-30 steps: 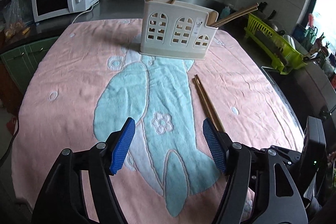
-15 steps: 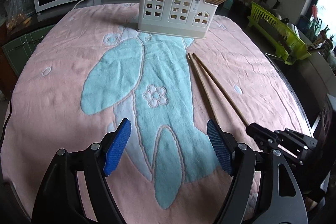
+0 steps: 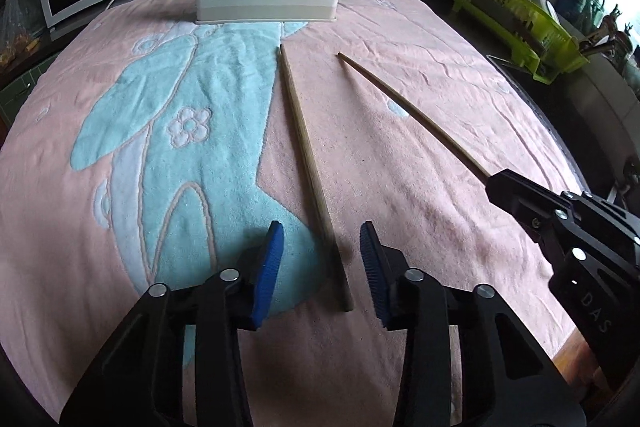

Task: Organize utensils
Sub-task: 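Close the left gripper on a chopstick while the right gripper grasps the other, then lift both held chopsticks and carry them over the white holder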

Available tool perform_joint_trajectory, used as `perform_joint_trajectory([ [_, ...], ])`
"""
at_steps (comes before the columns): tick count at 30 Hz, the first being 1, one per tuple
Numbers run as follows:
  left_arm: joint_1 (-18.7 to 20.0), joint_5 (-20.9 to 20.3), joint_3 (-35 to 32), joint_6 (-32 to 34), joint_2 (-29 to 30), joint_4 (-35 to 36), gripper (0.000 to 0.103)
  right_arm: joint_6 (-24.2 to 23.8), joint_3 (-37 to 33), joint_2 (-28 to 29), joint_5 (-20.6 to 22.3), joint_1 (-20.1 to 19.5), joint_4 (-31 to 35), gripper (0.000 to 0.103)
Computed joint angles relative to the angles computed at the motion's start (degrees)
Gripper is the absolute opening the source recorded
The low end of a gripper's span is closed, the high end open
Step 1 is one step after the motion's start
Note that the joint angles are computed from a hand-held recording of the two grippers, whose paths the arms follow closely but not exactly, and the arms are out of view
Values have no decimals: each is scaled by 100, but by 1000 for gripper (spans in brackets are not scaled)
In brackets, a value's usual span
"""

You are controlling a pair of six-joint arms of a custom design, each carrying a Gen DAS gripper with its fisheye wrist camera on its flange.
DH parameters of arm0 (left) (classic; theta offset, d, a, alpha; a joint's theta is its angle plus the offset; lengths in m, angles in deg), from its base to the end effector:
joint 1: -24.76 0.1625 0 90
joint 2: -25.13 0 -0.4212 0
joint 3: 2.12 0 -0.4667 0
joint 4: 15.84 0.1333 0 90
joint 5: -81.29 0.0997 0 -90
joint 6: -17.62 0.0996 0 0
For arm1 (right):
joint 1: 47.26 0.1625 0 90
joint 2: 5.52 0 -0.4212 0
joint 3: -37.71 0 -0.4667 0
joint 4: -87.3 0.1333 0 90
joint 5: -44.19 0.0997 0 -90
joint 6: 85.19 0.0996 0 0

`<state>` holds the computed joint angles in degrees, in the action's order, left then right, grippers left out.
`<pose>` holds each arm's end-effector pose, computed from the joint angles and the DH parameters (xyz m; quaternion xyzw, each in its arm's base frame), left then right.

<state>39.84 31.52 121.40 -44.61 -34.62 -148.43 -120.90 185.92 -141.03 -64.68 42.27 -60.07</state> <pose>-0.4159 -0.3167 0.0008 0.1648 0.9104 -0.2517 0.2841 0.0987 -0.2928 0.3581 0.2168 -0.8885 0.3093 0.2605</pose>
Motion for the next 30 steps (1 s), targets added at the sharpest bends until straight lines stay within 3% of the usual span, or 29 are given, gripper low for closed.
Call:
perform_joint_trajectory([
  [5,-81,275,-247,-129,240,601,26,-11,-11,-144,186,-90,91,7],
  [10,-32,241,-241,-107,154,670,8,-14,-37,-146,214,-29,60,7],
  [17,-21,259,-93,173,-220,594,5,25,-108,-84,135,234,-2,7],
  [30,82,1030,155,1128,-1103,-562,5,223,-683,384,222,857,-240,7],
])
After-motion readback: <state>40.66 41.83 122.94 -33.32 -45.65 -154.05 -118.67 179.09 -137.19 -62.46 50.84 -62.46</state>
